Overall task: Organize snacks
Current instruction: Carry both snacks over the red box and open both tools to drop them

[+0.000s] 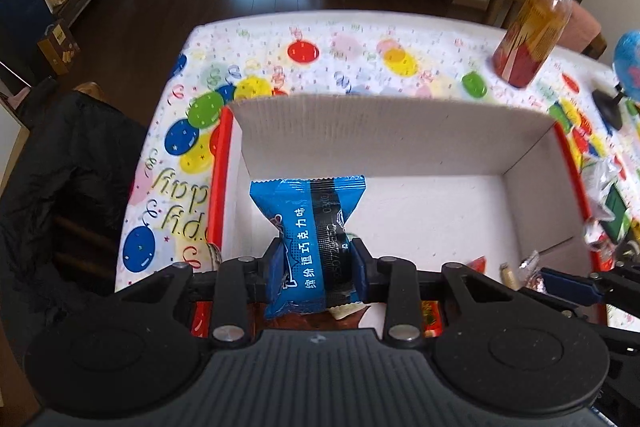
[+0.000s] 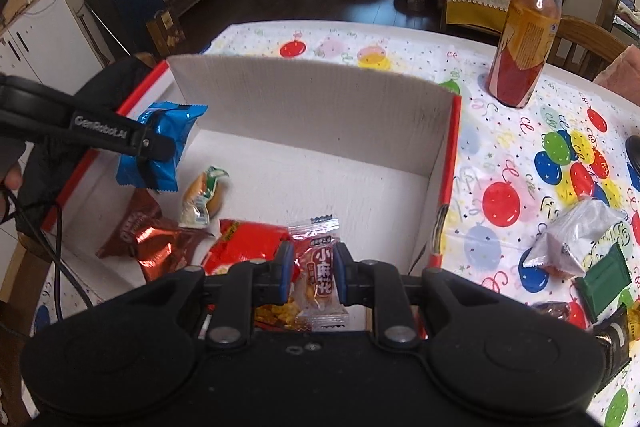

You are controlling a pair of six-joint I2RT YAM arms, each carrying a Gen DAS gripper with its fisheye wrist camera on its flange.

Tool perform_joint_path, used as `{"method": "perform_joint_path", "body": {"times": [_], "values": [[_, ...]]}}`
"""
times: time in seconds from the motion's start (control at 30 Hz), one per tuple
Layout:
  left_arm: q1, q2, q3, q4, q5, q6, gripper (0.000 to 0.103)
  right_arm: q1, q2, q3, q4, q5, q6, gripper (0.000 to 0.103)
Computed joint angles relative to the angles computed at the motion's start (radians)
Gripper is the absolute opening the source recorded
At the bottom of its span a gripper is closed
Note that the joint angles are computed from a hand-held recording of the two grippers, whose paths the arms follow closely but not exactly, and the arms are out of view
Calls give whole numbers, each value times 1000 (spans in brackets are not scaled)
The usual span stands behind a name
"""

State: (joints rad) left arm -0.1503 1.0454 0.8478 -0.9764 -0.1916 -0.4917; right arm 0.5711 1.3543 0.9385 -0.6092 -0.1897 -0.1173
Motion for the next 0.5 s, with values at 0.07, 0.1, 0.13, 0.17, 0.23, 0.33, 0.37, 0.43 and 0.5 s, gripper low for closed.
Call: {"method": "perform_joint_path", "body": {"times": [0.07, 0.1, 0.13, 0.17, 0.23, 0.33, 0.37, 0.43, 0.5], "values": [[8, 19, -10, 12, 8, 12, 34, 8, 3, -7, 4, 12, -3, 19], [11, 29, -13, 14, 15, 20, 34, 9, 5, -9, 3, 14, -3, 19], [11, 39, -16, 18, 18, 28, 34, 11, 6, -10, 2, 17, -2, 19], [5, 46, -18, 19, 13, 31, 34, 12, 8, -11, 3, 19, -1, 20], [-6, 62, -19, 18, 3, 35, 34, 17, 7, -16, 7, 25, 0, 21], [-9, 70, -22, 18, 2, 33, 35, 19, 7, -15, 4, 27, -2, 23], [-12, 69, -23, 17, 0, 32, 34, 20, 5, -15, 3, 30, -1, 23], [-20, 71, -20, 12, -10, 28, 35, 21, 2, -16, 0, 34, 0, 25], [-27, 71, -15, 3, -17, 19, 37, 22, -4, -17, -6, 34, 2, 26]]}}
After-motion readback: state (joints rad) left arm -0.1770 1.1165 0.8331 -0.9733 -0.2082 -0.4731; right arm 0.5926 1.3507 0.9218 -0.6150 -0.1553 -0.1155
